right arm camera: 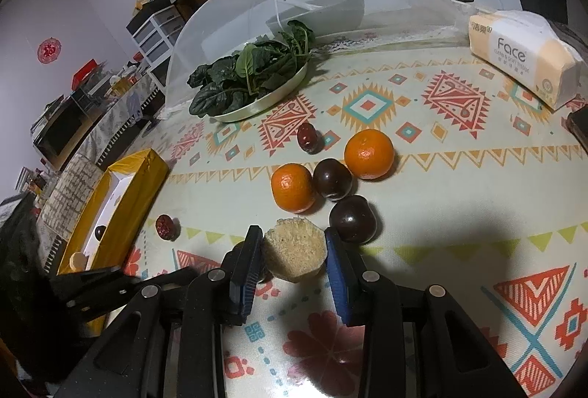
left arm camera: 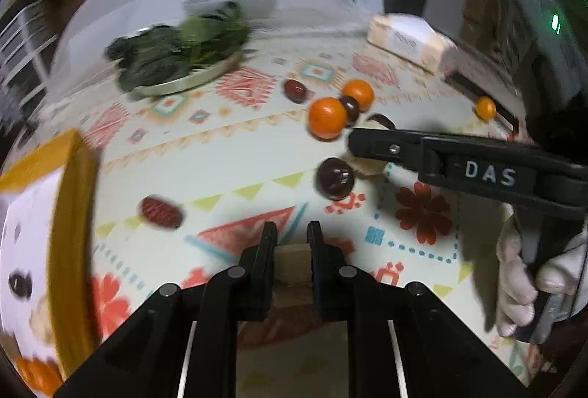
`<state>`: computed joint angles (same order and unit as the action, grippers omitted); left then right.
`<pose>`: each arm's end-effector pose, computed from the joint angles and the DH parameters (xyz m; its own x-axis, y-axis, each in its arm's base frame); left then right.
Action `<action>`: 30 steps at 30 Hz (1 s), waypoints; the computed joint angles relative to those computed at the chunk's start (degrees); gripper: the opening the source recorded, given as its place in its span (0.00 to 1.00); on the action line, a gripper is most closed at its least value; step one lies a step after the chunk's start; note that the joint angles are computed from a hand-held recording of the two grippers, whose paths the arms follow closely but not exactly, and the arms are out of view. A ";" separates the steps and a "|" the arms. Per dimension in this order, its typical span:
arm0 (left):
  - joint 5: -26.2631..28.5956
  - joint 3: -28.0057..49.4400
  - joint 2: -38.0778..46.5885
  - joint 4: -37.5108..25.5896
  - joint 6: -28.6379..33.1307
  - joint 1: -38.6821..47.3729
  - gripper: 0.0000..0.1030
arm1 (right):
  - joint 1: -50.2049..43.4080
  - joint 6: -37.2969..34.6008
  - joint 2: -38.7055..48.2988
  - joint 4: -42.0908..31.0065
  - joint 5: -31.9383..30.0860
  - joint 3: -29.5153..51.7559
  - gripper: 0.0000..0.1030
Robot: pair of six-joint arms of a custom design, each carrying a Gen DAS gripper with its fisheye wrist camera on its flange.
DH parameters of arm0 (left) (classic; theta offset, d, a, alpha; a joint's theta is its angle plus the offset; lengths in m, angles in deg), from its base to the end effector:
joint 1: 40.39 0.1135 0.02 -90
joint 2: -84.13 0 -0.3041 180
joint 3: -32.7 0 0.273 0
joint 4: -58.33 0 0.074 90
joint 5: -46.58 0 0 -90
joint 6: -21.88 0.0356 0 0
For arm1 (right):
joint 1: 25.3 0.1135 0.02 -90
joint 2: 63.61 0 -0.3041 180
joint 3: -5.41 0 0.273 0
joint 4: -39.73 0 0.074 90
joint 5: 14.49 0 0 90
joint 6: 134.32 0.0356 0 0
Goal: Organize fruits
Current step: 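Carry both cakes into the white tray and open both tools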
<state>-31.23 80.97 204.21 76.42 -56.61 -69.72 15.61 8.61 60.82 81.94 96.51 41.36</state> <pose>0.2771 -0.1643 0.0296 -0.5714 0.5448 -0.6138 0.7161 0.6963 -0.0487 0.2149 0.1693 0.0139 -0.6676 0.4071 -0.6233 0.1801 0.9007 0.3955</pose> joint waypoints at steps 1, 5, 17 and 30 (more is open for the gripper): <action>1.64 -1.53 -1.68 0.24 -0.51 1.70 0.16 | 0.35 0.05 -0.32 -0.21 1.02 -0.09 0.35; 5.99 -7.49 -9.12 1.15 -1.64 8.98 0.16 | 2.70 0.30 -3.44 -3.73 6.29 -0.04 0.35; 19.74 -7.26 -13.82 -4.41 3.54 39.68 0.16 | 11.95 -5.22 -11.02 -26.42 4.94 18.78 0.35; 22.81 2.30 -3.77 -10.79 8.24 54.95 0.16 | 11.74 -11.10 15.77 -53.60 -5.42 63.94 0.35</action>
<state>-8.42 83.27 200.43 65.63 -48.37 -14.77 27.34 -2.49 76.59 28.34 91.09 105.31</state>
